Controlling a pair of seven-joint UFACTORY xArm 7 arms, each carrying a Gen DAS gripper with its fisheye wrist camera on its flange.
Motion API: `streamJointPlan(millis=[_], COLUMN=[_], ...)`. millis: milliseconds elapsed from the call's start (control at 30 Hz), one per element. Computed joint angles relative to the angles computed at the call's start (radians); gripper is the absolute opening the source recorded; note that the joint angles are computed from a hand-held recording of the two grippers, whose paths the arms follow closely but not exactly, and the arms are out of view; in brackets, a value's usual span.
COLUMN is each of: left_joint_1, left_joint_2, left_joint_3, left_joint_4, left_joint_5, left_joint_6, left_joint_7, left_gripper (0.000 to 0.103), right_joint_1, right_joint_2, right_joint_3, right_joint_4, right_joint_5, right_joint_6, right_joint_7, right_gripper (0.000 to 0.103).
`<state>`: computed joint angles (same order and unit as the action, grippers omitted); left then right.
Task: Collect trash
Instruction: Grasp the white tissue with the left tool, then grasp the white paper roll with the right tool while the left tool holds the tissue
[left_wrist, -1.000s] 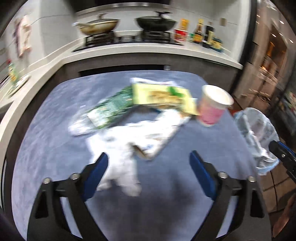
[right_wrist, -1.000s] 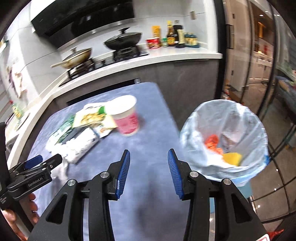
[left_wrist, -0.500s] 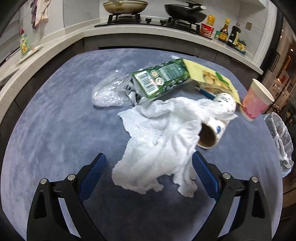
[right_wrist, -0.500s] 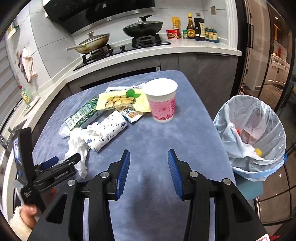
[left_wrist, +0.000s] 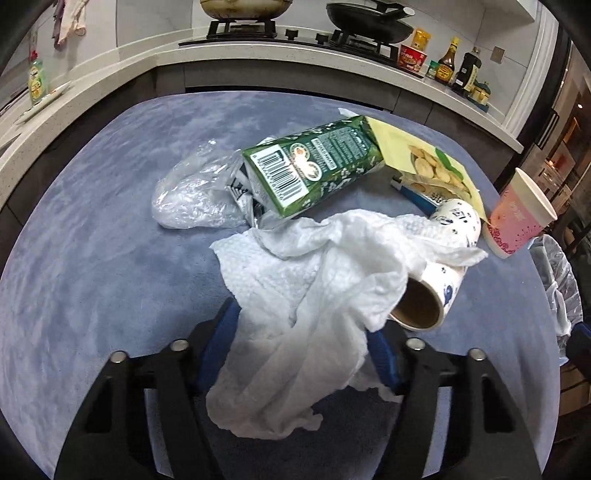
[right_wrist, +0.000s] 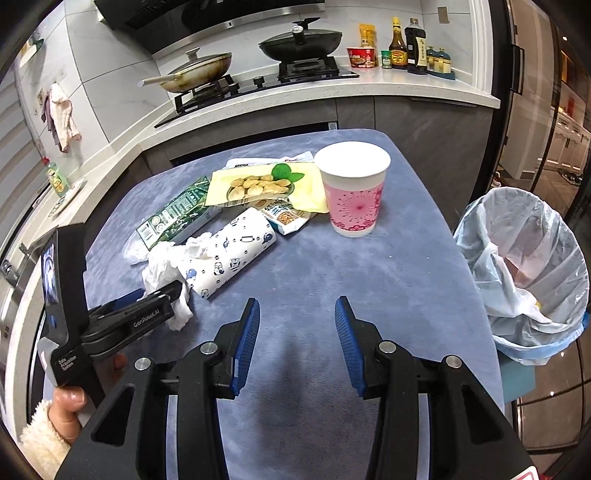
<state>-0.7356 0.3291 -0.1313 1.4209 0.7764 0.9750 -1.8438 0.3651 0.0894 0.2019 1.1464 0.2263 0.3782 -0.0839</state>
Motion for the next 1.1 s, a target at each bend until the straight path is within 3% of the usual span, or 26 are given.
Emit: streamJointPlan(millis=[67,167,233,633,1000,1100], left_joint_1=[0.003,0.008,0.007,0.04,0.08,0.093], left_joint_2=[-0.004,-0.024,-0.034,-0.209,-0.261,-0.27], left_joint_3=[-0.002,-0.005,-0.008,-0.078,-0.127,-0.129], left_joint_4=[-0.005,-0.025,-0.03,-0.163,-0.172,-0.175], left_joint_5=[-0.001,-0.002,0.0,0.02,0.026,0.034], left_joint_6=[-0.018,-0.053,-0.047,0.014,0.06,0.054], left_joint_7=[0.009,0.008,0.008,-0.098,-0.083,-0.08], left_gripper=[0.037,0.021,0.018,0.016,0.016,0.016], right_joint_1=[0.001,0.005,0.007,0.032,0.057,0.072], right_joint_2=[0.006,0.015,0.017,0.049,0.189,0.238], right_joint_3=[0.003,0.006,0.009,0.026,0.042,0.033], right_joint_4=[0.005,0.012,0.012,0.052,0.208,0.26], right_joint_5=[0.005,0.005,0.009,0.019,0.02,-0.003], right_joint_6=[0.002,0.007,0.006,0.015,0.048,0.059], right_joint_7=[-0.003,-0.003,-0.008,-0.004,0.075,0.129], right_gripper=[0.042,0.042,0.042,0.042,0.042,0.051])
